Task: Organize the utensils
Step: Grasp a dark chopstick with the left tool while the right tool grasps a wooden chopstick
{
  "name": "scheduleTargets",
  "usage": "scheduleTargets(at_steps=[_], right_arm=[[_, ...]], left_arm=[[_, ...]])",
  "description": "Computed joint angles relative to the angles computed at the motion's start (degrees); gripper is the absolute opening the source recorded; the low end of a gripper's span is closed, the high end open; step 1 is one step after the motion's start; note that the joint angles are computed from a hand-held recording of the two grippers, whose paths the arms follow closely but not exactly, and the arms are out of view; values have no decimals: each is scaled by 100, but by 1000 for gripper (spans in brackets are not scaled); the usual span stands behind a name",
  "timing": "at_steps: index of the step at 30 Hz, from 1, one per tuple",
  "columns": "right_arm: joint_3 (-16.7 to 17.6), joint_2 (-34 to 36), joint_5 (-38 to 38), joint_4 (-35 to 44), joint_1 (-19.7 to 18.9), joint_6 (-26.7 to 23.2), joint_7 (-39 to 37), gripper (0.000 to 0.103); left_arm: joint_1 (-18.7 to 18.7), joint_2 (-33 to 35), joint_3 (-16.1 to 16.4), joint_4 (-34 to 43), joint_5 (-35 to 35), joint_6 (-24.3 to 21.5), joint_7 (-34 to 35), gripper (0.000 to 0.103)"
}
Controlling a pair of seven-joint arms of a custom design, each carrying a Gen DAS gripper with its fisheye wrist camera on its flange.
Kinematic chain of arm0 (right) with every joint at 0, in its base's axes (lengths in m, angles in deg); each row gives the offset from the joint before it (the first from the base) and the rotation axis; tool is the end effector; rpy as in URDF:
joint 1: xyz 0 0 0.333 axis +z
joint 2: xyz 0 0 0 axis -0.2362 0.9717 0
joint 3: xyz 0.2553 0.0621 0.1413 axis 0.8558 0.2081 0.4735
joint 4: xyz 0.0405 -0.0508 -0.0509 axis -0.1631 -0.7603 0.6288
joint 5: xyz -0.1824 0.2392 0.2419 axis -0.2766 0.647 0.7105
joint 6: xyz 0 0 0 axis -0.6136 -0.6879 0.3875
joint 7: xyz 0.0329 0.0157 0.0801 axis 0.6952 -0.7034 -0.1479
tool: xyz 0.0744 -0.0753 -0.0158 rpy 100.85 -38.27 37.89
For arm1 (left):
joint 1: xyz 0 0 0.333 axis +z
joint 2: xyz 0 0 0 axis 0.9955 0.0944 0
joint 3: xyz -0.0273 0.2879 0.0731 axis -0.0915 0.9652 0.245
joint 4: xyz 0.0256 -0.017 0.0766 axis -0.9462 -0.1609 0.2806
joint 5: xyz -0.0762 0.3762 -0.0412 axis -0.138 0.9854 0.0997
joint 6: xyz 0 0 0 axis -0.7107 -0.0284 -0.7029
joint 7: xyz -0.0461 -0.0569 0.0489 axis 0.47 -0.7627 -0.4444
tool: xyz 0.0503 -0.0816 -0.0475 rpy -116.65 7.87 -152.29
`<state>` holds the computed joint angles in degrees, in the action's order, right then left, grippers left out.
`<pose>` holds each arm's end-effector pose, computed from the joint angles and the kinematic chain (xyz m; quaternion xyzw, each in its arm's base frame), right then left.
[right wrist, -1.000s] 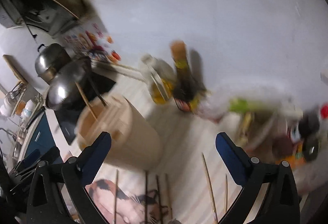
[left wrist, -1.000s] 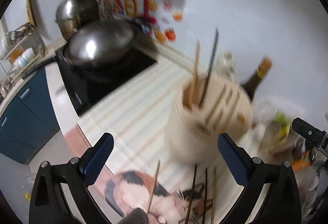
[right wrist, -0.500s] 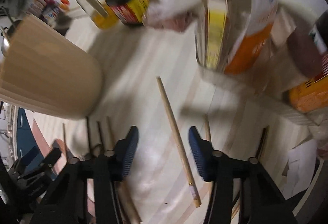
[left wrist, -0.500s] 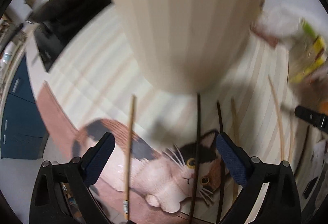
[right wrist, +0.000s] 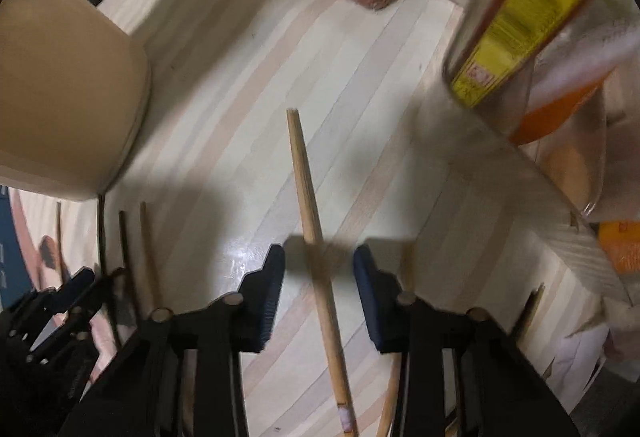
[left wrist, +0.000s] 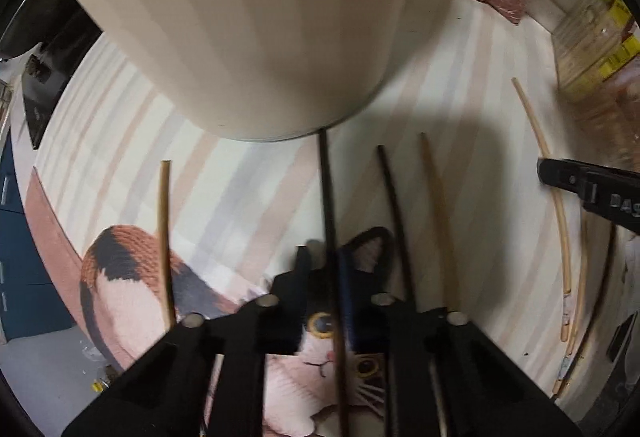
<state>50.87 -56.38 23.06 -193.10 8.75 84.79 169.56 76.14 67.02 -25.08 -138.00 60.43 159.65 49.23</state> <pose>0.5057 0.2603 0.3921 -0.5735 0.8172 -0.0483 0.0304 0.4846 -0.1471 0.4276 -0.5539 0.8292 -0.0546 0.0514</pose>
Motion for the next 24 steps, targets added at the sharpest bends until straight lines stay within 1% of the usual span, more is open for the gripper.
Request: scheduleTargets(at_steps=[1, 5, 7, 11, 13, 15, 18, 20, 21, 24], right_arm=[[4, 33, 18, 47, 4, -39, 3, 8], [45, -122, 572, -174, -12, 136, 8, 7], [92, -311, 944, -436, -8, 275, -6, 7], [229, -796, 1855, -1099, 64, 544, -113, 7], [289, -951, 2095, -1290, 117, 535, -157, 7], [337, -1007, 2124, -1334, 152, 428, -163, 7], [350, -874, 2032, -1120, 159, 135, -142, 7], [338, -675, 1883, -812, 154, -190, -120, 7], [335, -594, 1793, -697, 160, -275, -100, 7], [304, -326, 1592, -315, 185, -563, -16, 7]], left_arm=[[-2, -25, -27, -63, 71, 58, -68, 4], [16, -65, 34, -149, -11, 50, -88, 3], [61, -80, 99, -151, -107, -48, -16, 3], [151, -327, 257, -388, -439, -390, 299, 3], [187, -424, 292, -497, -492, -454, 382, 3], [197, -483, 316, -599, -574, -444, 478, 3], [196, -449, 318, -608, -628, -420, 572, 3], [213, -377, 315, -532, -629, -442, 626, 7], [236, -210, 319, -318, -592, -448, 652, 7], [252, -111, 234, -206, -451, -395, 691, 7]])
